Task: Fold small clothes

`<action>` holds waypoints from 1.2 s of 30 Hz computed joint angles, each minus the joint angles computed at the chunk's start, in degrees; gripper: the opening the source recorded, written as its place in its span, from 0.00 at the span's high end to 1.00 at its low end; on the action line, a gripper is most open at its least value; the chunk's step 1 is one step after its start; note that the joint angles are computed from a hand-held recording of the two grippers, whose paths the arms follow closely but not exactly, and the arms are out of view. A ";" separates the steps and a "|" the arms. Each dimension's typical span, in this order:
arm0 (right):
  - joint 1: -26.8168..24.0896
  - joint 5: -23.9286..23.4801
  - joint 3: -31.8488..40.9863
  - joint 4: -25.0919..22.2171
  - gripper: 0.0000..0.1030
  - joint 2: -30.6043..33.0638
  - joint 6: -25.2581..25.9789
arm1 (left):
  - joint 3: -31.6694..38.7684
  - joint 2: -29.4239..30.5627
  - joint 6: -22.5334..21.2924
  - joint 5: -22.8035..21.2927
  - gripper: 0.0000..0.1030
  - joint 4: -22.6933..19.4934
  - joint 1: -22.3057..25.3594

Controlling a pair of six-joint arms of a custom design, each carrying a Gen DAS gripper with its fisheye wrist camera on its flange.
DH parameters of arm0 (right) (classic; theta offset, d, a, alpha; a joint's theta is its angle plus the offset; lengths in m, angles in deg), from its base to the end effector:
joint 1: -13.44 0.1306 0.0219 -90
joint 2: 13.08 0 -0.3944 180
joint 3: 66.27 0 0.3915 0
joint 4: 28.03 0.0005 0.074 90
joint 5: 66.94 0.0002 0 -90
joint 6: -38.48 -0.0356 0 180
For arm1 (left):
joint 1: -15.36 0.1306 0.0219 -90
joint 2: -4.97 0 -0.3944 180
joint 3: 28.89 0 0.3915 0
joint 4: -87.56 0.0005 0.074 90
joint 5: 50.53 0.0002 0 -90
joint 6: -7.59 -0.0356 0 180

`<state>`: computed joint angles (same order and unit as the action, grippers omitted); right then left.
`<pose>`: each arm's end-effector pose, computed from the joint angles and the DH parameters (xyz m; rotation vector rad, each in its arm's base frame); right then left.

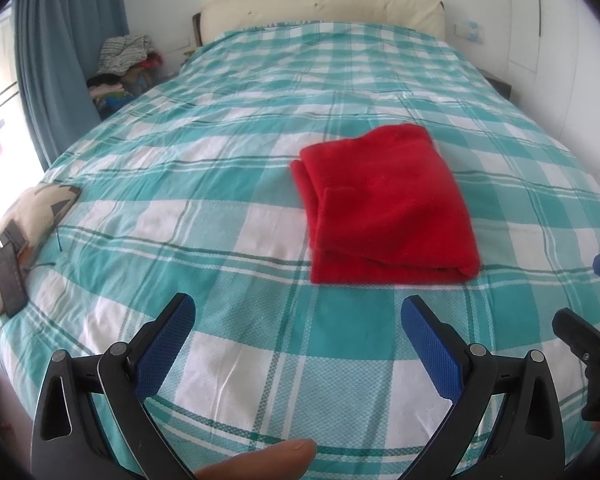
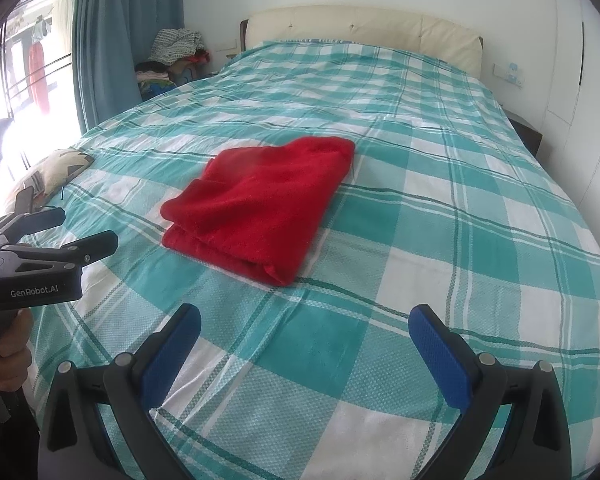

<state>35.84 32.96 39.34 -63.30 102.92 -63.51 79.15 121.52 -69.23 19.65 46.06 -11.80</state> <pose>0.6090 0.2438 0.3363 -0.1308 2.3507 0.0888 0.5874 -0.2884 0.3430 0.1390 2.3736 0.0914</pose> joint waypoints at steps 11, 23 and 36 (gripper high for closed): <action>0.26 -0.92 0.93 -1.56 0.01 -0.08 -0.25 | -0.05 -0.37 0.15 1.06 0.00 -0.53 0.11; 0.57 -1.59 1.99 -3.98 0.01 -0.14 -0.74 | 0.28 -0.14 0.38 -0.17 0.00 -1.32 -0.06; 0.22 -1.44 1.78 -3.63 0.01 -0.07 -3.18 | -0.31 -0.40 -1.93 -2.54 0.00 -0.21 -0.95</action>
